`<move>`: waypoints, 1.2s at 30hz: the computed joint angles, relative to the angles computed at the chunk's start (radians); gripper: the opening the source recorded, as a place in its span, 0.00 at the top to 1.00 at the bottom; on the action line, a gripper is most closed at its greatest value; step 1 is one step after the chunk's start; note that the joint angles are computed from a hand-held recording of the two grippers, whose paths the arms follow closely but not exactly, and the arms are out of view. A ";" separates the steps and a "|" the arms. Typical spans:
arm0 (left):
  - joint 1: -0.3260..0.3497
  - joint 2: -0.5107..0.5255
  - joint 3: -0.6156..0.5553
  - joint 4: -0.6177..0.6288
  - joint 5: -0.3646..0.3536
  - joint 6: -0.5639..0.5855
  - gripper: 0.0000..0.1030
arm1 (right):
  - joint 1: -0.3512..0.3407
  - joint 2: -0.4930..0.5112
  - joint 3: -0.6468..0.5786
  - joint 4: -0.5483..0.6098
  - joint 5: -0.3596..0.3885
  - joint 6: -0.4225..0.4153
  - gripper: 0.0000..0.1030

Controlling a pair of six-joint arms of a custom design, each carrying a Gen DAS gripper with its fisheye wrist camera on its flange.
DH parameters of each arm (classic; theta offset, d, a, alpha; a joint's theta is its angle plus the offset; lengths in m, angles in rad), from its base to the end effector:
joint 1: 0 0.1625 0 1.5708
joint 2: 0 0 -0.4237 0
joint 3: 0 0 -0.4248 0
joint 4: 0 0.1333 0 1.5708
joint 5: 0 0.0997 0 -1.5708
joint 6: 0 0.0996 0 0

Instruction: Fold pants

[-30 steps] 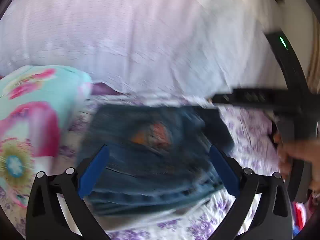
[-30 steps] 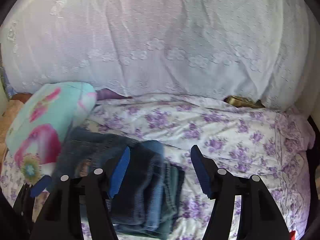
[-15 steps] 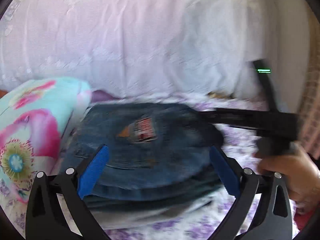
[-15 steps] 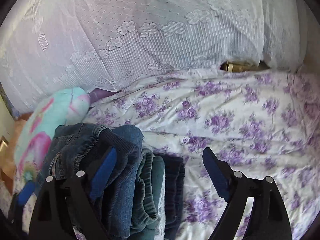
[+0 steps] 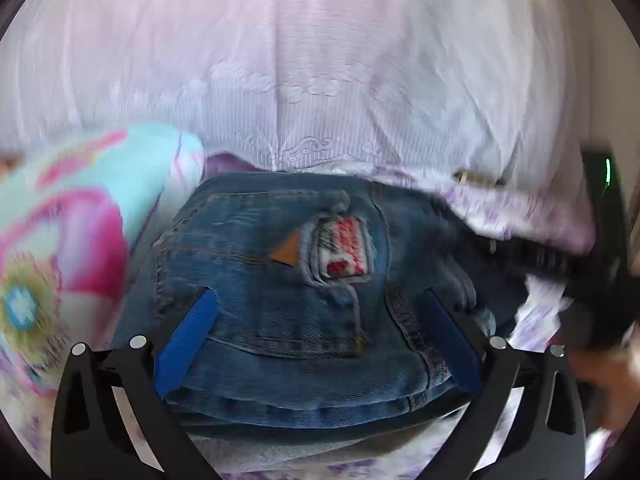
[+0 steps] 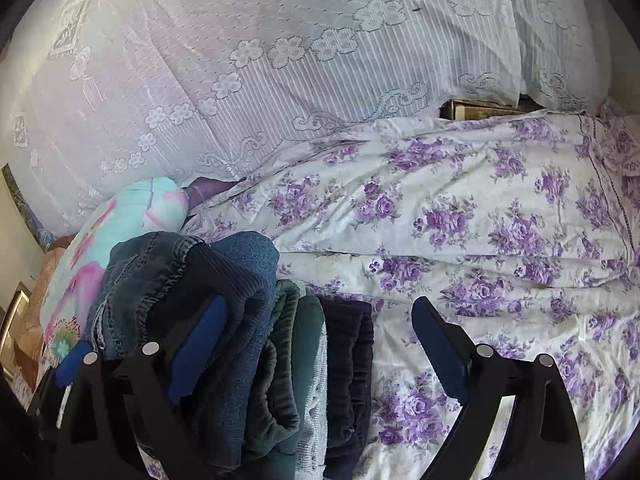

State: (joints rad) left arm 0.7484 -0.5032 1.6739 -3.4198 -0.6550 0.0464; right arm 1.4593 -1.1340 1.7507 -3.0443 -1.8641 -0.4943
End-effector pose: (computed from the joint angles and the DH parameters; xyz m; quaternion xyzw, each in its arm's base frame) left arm -0.3336 -0.5995 -0.0091 0.2226 0.8292 -0.4340 0.2730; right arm 0.0301 -0.6706 0.3136 0.1116 -0.8950 0.3526 0.2495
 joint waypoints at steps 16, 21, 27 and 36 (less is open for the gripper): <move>0.008 0.075 -0.032 -0.108 0.005 0.126 0.05 | -0.037 0.008 0.015 -0.045 0.041 0.031 0.04; -0.006 -0.026 0.048 -0.063 -0.071 0.031 0.05 | -0.019 -0.032 0.003 0.016 0.068 0.165 0.06; -0.111 -0.150 0.230 -0.244 0.067 0.091 0.05 | 0.025 -0.206 0.244 -0.256 0.218 0.079 0.03; -0.244 -0.293 0.515 0.034 0.258 -0.303 0.05 | -0.085 -0.273 0.710 -0.699 0.207 0.010 0.03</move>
